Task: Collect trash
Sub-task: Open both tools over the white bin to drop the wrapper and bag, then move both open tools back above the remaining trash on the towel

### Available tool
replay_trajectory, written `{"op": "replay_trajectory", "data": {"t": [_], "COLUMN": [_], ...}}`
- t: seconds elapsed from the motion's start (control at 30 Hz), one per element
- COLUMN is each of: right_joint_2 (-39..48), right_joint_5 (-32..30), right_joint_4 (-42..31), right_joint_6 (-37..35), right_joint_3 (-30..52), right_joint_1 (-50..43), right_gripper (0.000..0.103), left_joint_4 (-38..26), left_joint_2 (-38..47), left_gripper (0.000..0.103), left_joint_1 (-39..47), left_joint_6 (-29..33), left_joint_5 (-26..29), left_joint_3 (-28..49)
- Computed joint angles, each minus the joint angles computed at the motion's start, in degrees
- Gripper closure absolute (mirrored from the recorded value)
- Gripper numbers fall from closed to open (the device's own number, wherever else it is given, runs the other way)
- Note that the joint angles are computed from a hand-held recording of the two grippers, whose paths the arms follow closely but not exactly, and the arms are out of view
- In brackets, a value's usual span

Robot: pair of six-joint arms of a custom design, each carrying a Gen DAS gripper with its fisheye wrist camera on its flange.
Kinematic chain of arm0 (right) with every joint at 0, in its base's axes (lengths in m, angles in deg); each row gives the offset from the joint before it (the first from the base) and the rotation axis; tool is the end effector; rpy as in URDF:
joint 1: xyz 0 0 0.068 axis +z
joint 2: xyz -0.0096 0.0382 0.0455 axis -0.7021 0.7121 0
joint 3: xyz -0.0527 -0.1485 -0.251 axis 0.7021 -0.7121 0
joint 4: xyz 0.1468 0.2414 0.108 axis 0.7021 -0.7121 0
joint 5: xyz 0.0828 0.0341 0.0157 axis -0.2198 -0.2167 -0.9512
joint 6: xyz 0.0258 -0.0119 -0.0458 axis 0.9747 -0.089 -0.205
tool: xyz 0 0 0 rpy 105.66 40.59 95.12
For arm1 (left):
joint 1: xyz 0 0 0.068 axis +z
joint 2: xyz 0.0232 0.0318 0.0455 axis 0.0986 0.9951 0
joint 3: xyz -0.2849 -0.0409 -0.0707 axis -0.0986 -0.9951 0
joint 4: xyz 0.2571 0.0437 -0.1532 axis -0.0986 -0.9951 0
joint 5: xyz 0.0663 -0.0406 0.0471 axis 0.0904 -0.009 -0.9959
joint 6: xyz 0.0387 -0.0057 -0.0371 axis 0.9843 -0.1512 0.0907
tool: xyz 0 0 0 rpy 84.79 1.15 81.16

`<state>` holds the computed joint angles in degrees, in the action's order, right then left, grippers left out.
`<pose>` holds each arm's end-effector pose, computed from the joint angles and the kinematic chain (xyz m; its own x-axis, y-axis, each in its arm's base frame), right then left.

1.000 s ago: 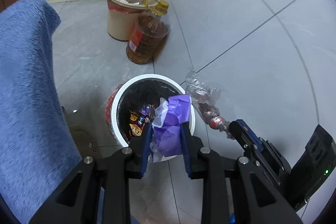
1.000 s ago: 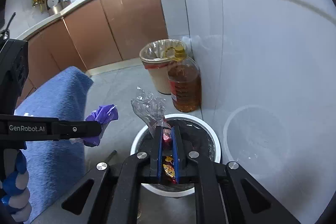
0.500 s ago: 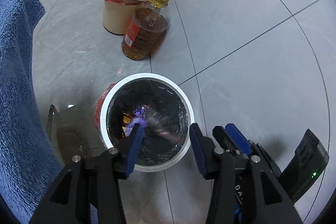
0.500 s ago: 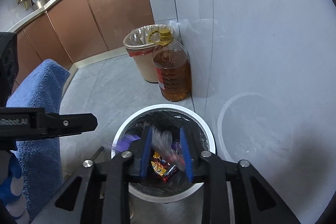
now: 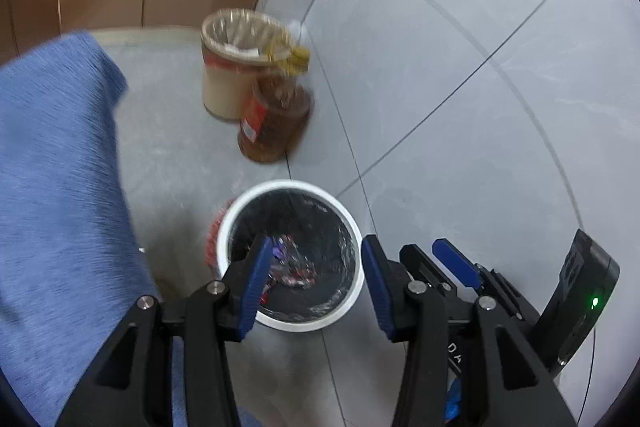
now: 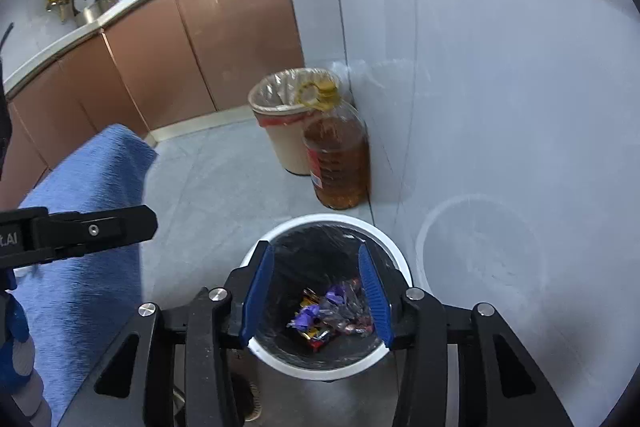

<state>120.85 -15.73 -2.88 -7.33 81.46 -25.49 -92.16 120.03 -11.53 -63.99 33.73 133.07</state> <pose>0.2039 0.0505 0.1833 -0.4930 0.5559 -0.6693 0.6561 0.7428 0.1336 0.3823 -0.1404 0.1999 -0.6704 0.5560 -0.4914 0.7412 0.5331 -0.4080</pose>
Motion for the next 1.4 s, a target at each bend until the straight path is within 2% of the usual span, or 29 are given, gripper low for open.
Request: {"op": "replay_trajectory", "data": {"t": [0.2,0.43,0.57,0.7,0.8,0.87,0.93,1.07,1.23,1.4], "right_joint_2": [1.3,8.0,12.7,17.4,20.2,21.8,23.2,26.8,29.8,30.3], "right_joint_5": [6.2,13.5,18.3,22.9,25.5,26.4,26.8,28.6,30.7,33.5], "right_joint_4": [-7.2,-16.8,-22.0,-27.2,-28.6,-28.3,-28.0,-29.2,-32.5,-37.0], "right_joint_6": [4.5,9.2,11.1,13.1,13.5,12.7,11.7,11.3,13.7,18.1], "right_joint_3": [7.0,19.0,26.8,34.3,38.8,41.2,43.0,47.5,51.5,53.5], "right_joint_1": [9.3,22.3,28.6,34.0,37.3,39.1,40.0,43.4,46.9,49.6], "right_gripper": [0.047,0.038,0.027,0.02,0.016,0.015,0.014,0.012,0.01,0.008], "left_joint_4": [0.2,-1.4,-2.3,-6.0,-4.8,-2.8,-1.4,1.8,3.1,-1.2], "left_joint_2": [-8.5,-17.6,-19.6,-18.5,-18.6,-18.5,-18.5,-19.4,-21.7,-22.8], "left_gripper": [0.059,0.059,0.059,0.058,0.057,0.045,0.039,0.037,0.03,0.028], "left_joint_1": [6.9,20.9,30.1,39.0,45.9,49.9,53.1,58.6,64.7,68.6], "left_joint_6": [5.4,17.2,21.5,25.7,26.3,25.2,24.4,22.5,23.2,27.5], "left_joint_5": [2.9,9.9,14.3,17.4,19.1,20.0,20.3,21.2,24.3,27.7], "left_joint_3": [-4.4,-8.4,-7.7,-3.7,-2.2,-1.5,-1.0,-1.2,-2.1,-1.5]}}
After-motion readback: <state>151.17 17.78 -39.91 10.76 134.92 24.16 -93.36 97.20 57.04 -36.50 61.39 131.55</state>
